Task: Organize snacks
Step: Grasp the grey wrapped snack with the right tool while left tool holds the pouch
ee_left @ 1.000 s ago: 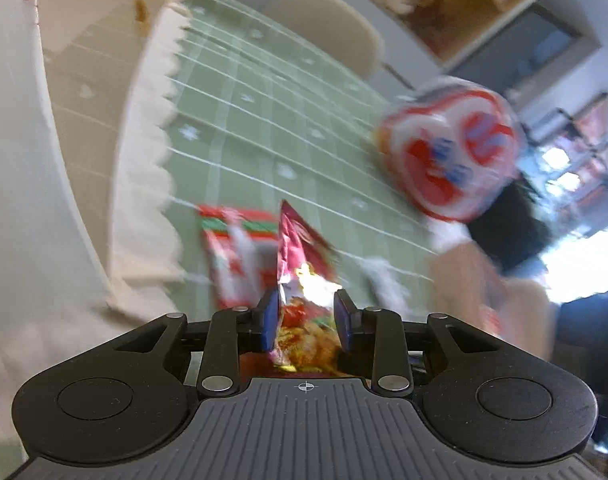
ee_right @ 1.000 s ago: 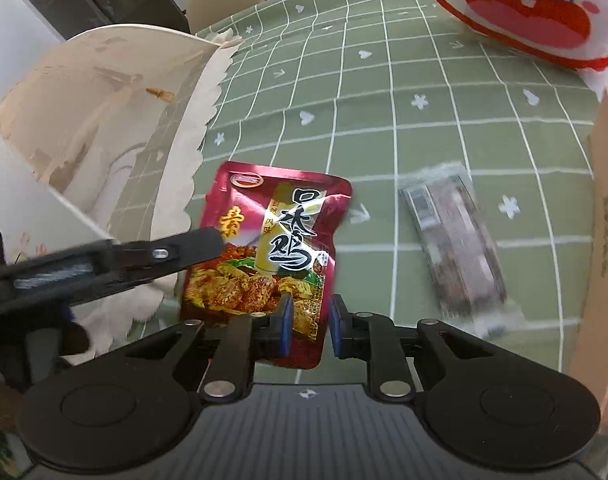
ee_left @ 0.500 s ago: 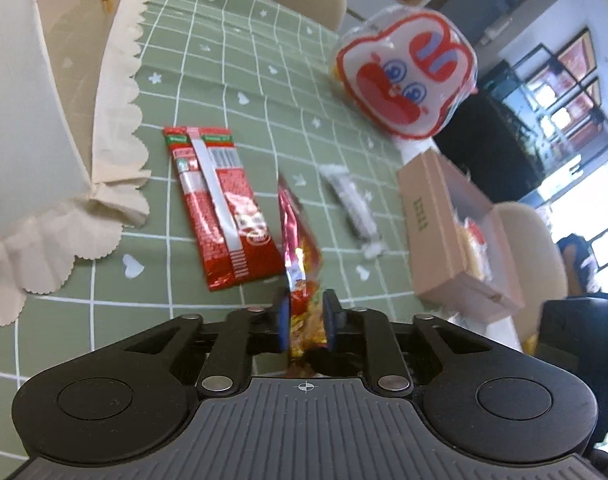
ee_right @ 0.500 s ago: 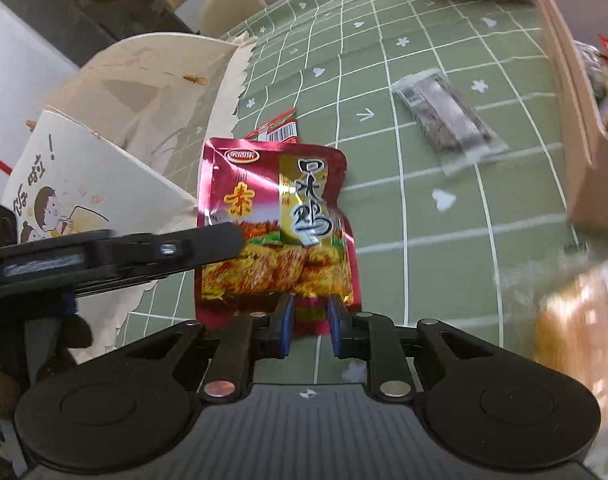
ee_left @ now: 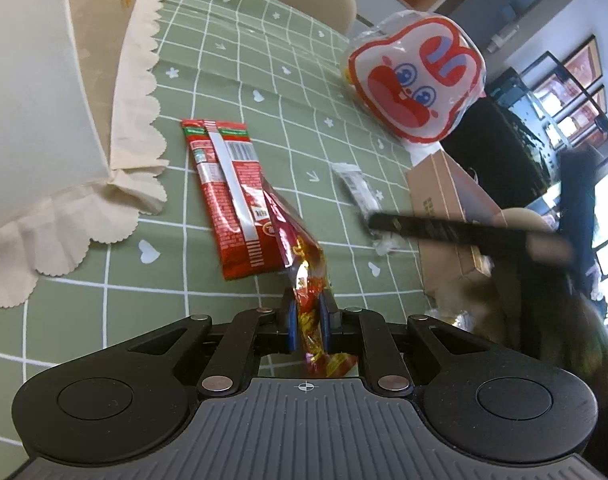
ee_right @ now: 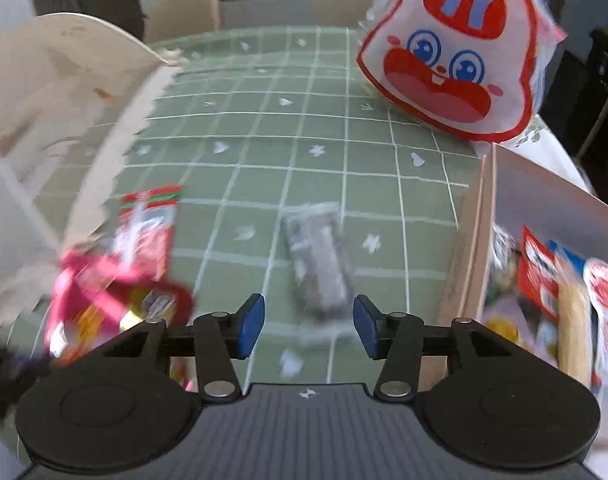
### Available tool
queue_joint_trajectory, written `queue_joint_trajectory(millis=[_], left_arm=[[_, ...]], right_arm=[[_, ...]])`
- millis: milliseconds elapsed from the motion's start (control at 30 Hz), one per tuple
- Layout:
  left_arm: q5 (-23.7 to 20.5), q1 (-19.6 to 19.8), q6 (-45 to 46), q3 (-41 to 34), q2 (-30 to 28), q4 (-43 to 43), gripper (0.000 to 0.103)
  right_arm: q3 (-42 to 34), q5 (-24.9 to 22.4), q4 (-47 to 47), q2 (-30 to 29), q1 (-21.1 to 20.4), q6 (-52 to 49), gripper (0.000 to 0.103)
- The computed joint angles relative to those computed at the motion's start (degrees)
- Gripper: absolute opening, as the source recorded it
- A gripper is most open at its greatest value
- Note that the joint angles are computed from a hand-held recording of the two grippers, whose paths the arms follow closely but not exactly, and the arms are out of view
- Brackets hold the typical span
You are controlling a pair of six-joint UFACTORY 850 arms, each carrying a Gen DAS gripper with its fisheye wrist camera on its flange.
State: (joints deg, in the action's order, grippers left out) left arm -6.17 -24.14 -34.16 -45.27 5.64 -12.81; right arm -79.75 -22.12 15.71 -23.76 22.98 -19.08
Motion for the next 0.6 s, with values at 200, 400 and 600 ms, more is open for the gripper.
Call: queue_joint_trajectory(millis=[200,400,600], left_arm=[[-1.71,-0.56,-11.92,-0.07,0.55,12.19,0.015],[-2.27,-0.75,-4.42,-1.28,0.00,6.49,0.015],[-3.26,-1.61,15.43,-2.50,-0.40,-10.42,0.015]], right_arm=[[-4.55,-2.37,-0.10,-4.43,-0.20,4.36,0.052],[4.36,-0.11,7.61,2.62,-0.38,-5.17,0.037],[15.54,-3.57,26.46,11.25,-2.19,-20.91,0.037]])
